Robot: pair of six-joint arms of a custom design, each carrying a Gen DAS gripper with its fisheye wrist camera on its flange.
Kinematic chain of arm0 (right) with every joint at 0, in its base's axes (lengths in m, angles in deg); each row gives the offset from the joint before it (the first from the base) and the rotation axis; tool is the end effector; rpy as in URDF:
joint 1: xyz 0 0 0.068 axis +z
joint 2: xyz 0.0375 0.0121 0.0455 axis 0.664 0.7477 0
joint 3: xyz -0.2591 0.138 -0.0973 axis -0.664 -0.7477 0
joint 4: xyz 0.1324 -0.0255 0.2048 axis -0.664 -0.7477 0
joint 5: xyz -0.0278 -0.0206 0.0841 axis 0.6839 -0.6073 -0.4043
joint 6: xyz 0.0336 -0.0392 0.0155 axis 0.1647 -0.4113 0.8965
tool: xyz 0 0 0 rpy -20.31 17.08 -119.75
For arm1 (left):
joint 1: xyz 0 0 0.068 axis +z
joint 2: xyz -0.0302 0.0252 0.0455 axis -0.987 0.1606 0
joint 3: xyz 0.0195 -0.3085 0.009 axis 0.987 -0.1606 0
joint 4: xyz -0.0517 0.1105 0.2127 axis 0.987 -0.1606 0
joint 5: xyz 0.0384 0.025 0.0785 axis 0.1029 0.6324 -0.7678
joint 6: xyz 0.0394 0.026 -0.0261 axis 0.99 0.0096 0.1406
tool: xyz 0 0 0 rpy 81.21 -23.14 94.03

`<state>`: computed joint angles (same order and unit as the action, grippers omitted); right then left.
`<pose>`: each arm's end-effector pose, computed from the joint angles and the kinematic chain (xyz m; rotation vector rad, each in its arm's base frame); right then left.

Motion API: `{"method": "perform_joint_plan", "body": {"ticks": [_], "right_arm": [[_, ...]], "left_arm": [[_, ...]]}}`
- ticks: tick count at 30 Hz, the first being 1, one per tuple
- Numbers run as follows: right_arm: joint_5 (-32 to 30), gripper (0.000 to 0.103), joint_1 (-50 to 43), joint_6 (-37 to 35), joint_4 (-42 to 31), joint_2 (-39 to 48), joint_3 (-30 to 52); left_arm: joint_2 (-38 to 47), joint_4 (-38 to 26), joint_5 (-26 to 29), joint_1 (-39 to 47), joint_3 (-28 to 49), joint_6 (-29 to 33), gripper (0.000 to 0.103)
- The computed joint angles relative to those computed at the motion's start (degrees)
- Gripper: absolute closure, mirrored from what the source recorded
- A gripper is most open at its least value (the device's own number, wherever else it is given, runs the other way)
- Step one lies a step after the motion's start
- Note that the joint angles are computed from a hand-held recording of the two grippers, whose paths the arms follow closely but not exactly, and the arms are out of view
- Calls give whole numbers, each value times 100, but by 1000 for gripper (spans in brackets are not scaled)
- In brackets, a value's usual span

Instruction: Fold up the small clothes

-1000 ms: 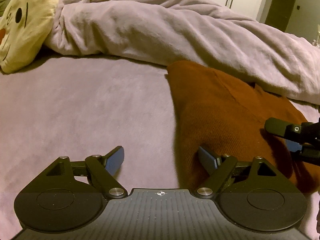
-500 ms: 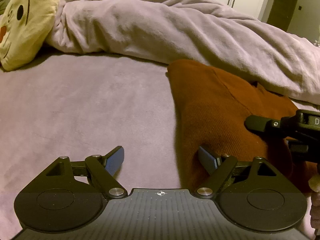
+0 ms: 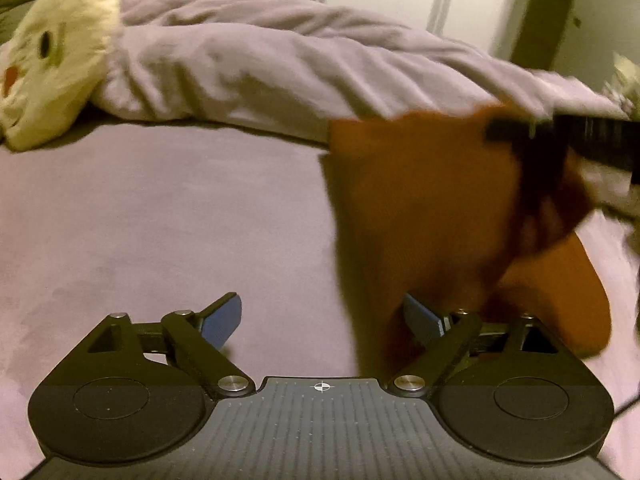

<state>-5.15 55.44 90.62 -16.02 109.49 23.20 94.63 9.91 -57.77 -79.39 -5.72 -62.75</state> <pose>0.3152 0.0737 0.2480 0.1410 2.1995 0.1904 0.3129 -0.0045 0.1927 0.3599 2.3829 -0.3156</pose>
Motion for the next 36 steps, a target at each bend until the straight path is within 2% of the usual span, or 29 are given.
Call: {"method": "perform_joint_plan", "body": {"ticks": [4, 5, 7, 8, 9, 10, 11, 13, 15, 16, 17, 18, 20, 22, 26, 30, 32, 34, 35, 36], "right_arm": [[872, 88, -125, -564, 66, -853, -427], [1044, 88, -145, -634, 133, -1046, -646], [1883, 88, -3, -1115, 439, -1346, -1280], [2077, 88, -58, -1417, 734, -1385, -1693], [2183, 88, -132, -1388, 845, -1273, -1878], [2392, 103, -247, -1250, 925, -1050, -2069], [2380, 103, -499, -1091, 805, -704, -2154], [1658, 103, -1146, -679, 683, -502, -2325], [438, 103, -1968, -158, 804, -1110, -2655], [-100, 98, -2335, 55, 762, -1383, -2726], [-899, 85, -2846, 280, 614, -1632, -2730], [-1479, 66, -3188, 453, 511, -1723, -2703], [-2433, 59, -3693, 865, 515, -1754, -2724], [-3195, 59, -4085, 1181, 743, -1714, -2864], [-3837, 54, -4181, 1502, 1291, -846, -2796], [-4093, 52, -3935, 1897, 1907, -285, -2737], [-4187, 52, -3835, 1889, 1870, -123, -2580], [-3737, 80, -3513, 1613, 1579, -104, -2328], [-3203, 85, -3246, 1263, 1086, -180, -2067], [-2408, 87, -2859, 859, 690, -418, -1892]], "left_arm": [[-63, 106, 106, -348, -46, -238, 5], [-72, 45, 48, -461, 5, -299, 5], [-88, 32, 62, -617, 10, -341, 4], [-72, 8, 37, -709, 5, -337, 4], [-60, -67, 11, -784, 10, -322, 4], [-62, -131, -123, -894, -10, -312, 4], [-68, -166, -275, -999, -40, -255, 4], [-106, -136, -337, -1073, -146, -33, 4], [-112, -35, -582, -1151, -273, 190, 5], [-88, 41, -752, -1188, -343, 253, 5], [-49, 70, -807, -1190, -379, 262, 5], [-6, 37, -799, -1163, -386, 192, 5], [30, -151, -578, -1053, -329, -72, 5], [56, -214, -567, -1045, -286, -156, 5], [73, -54, -857, -1211, -314, -136, 5], [123, -83, -982, -1316, -260, -285, 5], [151, -39, -1060, -1376, -265, -314, 4], [161, -64, -1177, -1454, -239, -361, 4], [148, -72, -1185, -1476, -240, -363, 4], [129, -53, -1206, -1494, -253, -357, 4]]}}
